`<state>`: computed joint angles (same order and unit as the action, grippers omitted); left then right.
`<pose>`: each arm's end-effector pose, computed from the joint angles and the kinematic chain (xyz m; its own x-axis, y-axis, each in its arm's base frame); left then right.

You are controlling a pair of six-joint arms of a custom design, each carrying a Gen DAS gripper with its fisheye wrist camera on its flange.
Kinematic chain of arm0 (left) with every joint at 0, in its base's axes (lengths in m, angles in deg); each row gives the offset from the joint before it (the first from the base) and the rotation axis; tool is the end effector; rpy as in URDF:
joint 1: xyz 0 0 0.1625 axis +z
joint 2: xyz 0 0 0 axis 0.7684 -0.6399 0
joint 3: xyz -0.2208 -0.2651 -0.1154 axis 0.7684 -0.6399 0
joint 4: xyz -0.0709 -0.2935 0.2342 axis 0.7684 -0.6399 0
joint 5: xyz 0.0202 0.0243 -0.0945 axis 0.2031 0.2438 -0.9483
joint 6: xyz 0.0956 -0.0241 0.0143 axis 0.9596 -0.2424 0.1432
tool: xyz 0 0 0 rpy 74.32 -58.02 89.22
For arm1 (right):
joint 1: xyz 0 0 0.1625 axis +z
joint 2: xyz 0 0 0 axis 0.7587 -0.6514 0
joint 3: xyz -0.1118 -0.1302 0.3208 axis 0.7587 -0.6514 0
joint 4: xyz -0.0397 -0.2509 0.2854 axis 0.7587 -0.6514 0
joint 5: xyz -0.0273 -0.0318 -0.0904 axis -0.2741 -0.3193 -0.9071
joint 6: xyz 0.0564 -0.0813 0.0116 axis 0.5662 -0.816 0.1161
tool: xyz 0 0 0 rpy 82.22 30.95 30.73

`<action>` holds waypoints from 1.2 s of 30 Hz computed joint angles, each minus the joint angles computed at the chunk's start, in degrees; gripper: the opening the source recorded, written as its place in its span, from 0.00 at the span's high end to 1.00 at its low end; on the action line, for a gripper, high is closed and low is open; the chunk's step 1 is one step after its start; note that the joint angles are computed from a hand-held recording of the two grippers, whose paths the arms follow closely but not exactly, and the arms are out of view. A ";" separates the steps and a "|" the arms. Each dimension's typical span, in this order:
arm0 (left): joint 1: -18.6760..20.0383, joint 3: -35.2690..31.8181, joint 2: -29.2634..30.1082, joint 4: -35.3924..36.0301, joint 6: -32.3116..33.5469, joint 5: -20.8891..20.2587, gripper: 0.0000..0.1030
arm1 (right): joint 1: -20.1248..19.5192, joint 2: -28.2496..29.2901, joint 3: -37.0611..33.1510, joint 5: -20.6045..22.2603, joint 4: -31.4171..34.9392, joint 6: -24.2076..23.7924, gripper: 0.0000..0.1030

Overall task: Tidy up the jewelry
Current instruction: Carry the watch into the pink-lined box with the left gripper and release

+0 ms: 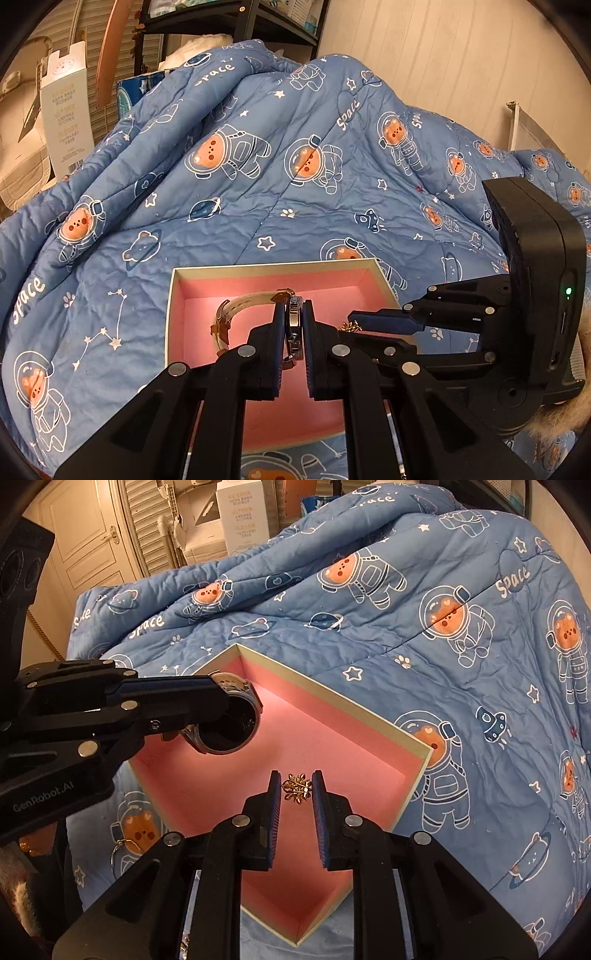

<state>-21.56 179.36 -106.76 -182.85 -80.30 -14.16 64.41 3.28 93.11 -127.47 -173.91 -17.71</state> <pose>-0.2660 -0.3829 0.2754 -0.8032 0.1504 -0.5764 0.4860 0.7250 -0.4881 0.3169 -0.4794 0.1571 -0.6361 -0.6509 0.4144 -0.7286 0.6835 -0.0448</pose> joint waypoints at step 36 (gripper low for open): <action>5.15 -2.70 5.43 -2.13 -1.75 -3.53 0.82 | -1.49 4.65 -3.56 1.83 7.02 -0.51 0.73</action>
<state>-16.41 176.66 -101.33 -184.98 -82.05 -17.69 62.92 7.92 89.55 -125.63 -166.89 -18.22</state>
